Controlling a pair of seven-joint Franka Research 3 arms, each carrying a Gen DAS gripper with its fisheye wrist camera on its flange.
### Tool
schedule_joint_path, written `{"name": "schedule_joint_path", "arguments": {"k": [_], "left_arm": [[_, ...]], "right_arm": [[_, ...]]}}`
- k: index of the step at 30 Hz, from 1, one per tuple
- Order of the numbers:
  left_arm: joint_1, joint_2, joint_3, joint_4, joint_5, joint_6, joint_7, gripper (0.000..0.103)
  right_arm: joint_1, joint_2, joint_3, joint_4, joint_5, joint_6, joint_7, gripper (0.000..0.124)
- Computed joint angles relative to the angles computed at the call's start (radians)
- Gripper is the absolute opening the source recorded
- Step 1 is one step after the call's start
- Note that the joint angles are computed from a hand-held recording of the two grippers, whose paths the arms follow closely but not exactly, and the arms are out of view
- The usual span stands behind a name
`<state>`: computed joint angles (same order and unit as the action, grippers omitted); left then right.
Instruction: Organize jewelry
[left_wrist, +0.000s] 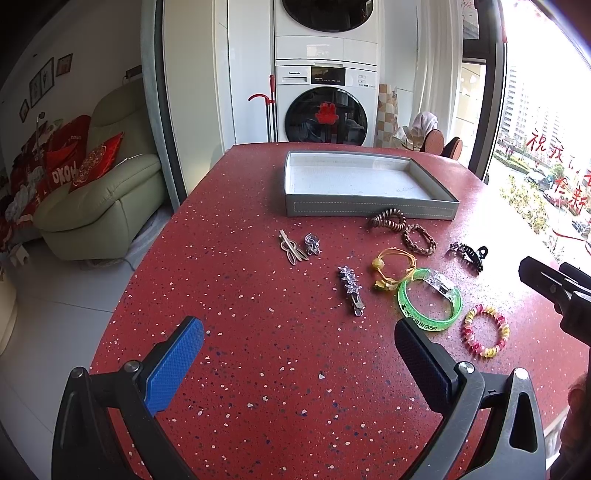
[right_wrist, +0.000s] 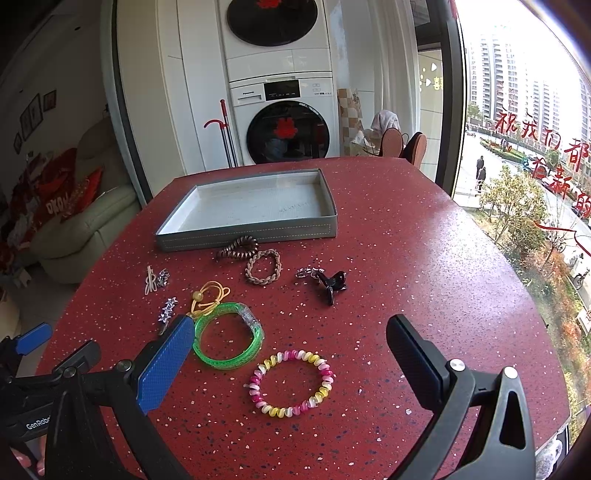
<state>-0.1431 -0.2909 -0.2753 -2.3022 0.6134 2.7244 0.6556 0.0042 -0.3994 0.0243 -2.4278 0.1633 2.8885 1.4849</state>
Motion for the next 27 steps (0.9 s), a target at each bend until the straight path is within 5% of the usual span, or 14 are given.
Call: {"name": "schedule_joint_path", "arguments": {"k": [18,27], "left_arm": [[0.002,0.009,-0.001,0.008,0.007,-0.017,0.001,0.103],[-0.044,0.086,0.059,0.054,-0.175,0.007,0.185,0.103]], "right_arm": [[0.002,0.008,-0.016,0.001,0.009,-0.015,-0.017,0.103],[-0.063,0.033,-0.006,0.015,-0.069,-0.133,0.018,0.103]]}}
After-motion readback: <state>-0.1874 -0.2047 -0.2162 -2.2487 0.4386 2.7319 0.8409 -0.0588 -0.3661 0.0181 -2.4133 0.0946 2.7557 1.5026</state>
